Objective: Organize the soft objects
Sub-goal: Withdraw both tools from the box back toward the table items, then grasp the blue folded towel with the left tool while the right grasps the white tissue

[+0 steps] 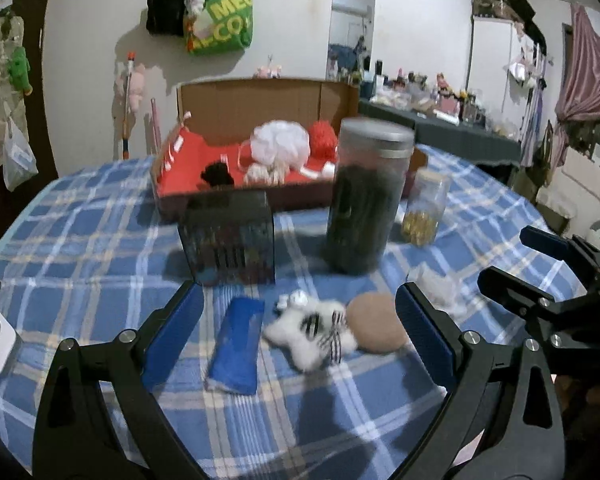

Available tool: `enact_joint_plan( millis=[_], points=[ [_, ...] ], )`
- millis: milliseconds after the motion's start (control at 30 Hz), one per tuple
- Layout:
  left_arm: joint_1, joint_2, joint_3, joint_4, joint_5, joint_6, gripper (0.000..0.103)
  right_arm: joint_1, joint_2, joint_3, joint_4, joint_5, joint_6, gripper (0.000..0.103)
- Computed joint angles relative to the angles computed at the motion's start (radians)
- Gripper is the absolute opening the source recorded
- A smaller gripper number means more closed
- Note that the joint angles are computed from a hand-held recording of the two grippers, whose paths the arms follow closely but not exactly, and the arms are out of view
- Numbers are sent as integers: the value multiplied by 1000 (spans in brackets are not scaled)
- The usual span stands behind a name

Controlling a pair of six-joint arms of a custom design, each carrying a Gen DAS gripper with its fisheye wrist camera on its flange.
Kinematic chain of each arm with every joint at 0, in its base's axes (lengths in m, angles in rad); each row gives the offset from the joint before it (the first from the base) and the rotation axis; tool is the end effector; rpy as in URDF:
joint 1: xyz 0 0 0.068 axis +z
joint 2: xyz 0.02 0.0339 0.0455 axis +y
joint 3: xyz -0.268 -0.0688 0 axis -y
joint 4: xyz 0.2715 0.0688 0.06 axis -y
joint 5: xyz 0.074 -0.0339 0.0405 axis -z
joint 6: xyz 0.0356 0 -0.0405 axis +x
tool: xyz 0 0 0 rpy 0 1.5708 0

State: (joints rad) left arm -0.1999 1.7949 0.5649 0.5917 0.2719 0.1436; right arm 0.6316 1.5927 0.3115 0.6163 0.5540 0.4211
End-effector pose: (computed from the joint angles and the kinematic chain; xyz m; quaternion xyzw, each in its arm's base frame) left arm 0.3057 -0.0717 0.0744 0.2113 0.8616 -0.1336 0.4418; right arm 0.2072 0.1283 0.0740 0.0282 0.8727 -0.0011 0.4875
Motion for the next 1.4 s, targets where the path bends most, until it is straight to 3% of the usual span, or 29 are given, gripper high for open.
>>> enact_joint_plan(
  millis=[733, 1133, 1233, 1300, 1367, 1400],
  points=[
    [70, 120, 139, -178, 79, 71, 98, -110, 180, 82, 17, -153, -36, 103],
    [127, 147, 224, -299, 45, 158, 96, -164, 202, 128, -32, -223, -93, 100],
    [121, 176, 250, -328, 43, 182, 73, -168, 226, 154, -47, -249, -115, 93],
    [112, 195, 259, -331, 35, 195, 67, -162, 238, 166, -51, -254, -134, 86],
    [109, 190, 242, -307, 58, 222, 37, -159, 249, 172, -44, -271, -152, 69],
    [110, 188, 240, -309, 73, 229, 33, -162, 259, 175, -34, -308, -161, 54]
  ],
)
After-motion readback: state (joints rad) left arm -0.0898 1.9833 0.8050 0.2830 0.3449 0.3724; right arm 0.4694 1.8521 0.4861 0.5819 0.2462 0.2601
